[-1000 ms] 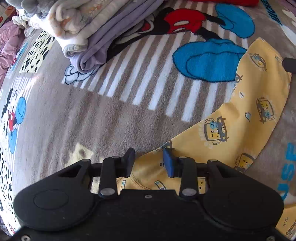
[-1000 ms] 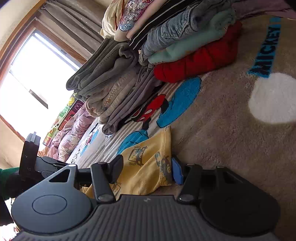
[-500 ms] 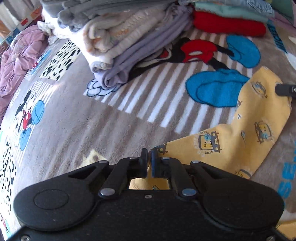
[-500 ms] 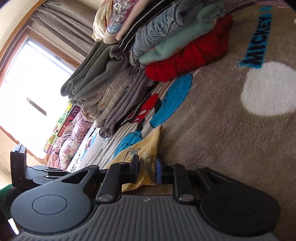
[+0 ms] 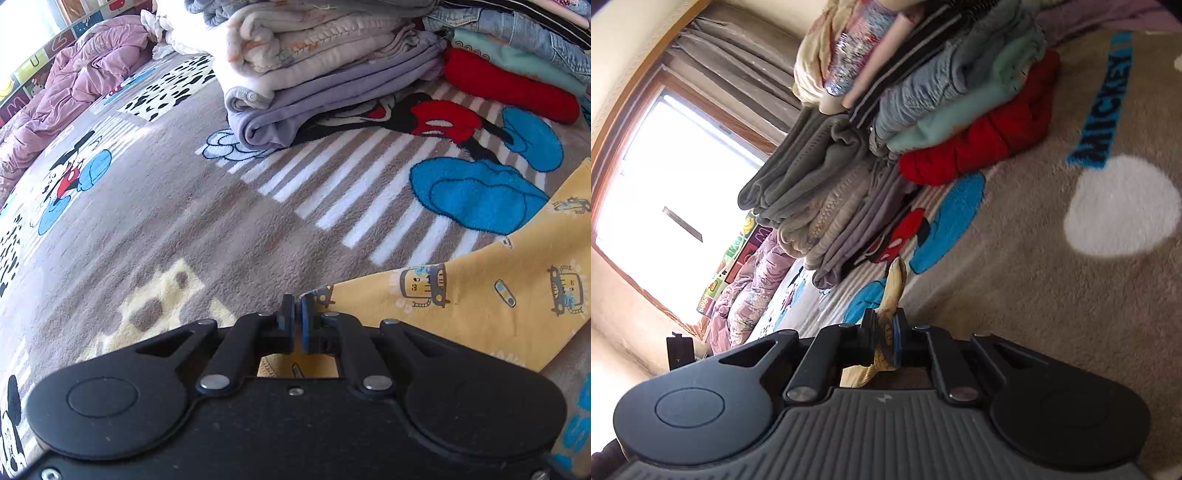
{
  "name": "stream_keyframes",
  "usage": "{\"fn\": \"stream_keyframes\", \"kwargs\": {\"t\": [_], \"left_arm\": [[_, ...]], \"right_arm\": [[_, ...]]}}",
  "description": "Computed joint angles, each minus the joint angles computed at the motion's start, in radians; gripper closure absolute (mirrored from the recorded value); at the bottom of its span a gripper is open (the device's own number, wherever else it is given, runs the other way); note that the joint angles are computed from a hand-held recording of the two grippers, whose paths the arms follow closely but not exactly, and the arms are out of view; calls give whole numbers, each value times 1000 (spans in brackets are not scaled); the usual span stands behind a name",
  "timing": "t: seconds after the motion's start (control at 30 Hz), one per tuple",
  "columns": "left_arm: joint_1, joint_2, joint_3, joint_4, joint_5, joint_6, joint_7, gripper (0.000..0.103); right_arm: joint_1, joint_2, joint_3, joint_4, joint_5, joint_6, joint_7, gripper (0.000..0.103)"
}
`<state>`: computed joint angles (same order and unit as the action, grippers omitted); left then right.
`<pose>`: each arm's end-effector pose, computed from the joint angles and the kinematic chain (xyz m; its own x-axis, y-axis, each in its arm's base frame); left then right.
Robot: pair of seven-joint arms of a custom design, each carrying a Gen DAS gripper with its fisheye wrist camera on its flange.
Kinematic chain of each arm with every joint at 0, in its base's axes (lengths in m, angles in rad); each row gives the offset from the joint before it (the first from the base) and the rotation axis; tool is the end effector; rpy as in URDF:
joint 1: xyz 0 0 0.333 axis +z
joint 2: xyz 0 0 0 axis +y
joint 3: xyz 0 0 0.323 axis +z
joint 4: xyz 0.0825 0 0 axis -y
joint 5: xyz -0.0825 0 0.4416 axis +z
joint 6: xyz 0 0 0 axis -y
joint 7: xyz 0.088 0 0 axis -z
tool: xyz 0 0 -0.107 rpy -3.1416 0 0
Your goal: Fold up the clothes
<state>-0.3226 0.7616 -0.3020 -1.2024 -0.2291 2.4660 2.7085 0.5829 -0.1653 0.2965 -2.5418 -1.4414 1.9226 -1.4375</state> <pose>0.7327 -0.4306 0.3838 -0.9624 -0.1527 -0.2246 -0.0034 0.8336 -0.5523 0.3551 0.3154 0.3114 -0.5043 -0.3915 -0.7697 0.2654 0.7779 -0.5696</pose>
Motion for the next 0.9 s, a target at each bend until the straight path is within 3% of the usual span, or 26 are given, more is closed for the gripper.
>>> {"fn": "stream_keyframes", "kwargs": {"t": [0.07,0.13,0.2,0.23,0.27,0.33,0.5,0.57,0.6,0.73,0.9], "left_arm": [[1,-2,-1,-8,-1,8,3,101],[-3,-2,3,-8,2,11,-7,101],[-5,-9,5,-20,6,23,-10,101],[-5,-13,5,-29,8,33,-10,101],[-5,-16,5,-38,9,43,-9,101],[-7,-19,7,-44,12,51,-19,101],[-9,-21,9,-48,17,57,-40,101],[-9,-27,9,-57,22,66,-41,101],[-9,-31,9,-63,23,72,-40,101],[16,-52,-17,-112,-6,116,-8,101],[10,-59,-11,-132,-10,150,-17,101]], "right_arm": [[9,5,-7,15,36,67,-79,95],[13,7,-27,-1,28,161,19,94],[8,-3,3,-13,49,102,80,88],[11,-6,10,-10,78,52,39,69],[4,-21,3,-26,63,51,41,44],[-19,-54,-13,-65,15,69,64,38],[-79,-67,-51,-71,-62,239,-96,54],[-97,-53,-58,-56,-93,291,-153,89],[-93,-41,-67,-45,-102,295,-174,89],[-80,-59,1,-27,23,79,-329,89],[-99,-72,-40,-50,57,153,-305,85]]}}
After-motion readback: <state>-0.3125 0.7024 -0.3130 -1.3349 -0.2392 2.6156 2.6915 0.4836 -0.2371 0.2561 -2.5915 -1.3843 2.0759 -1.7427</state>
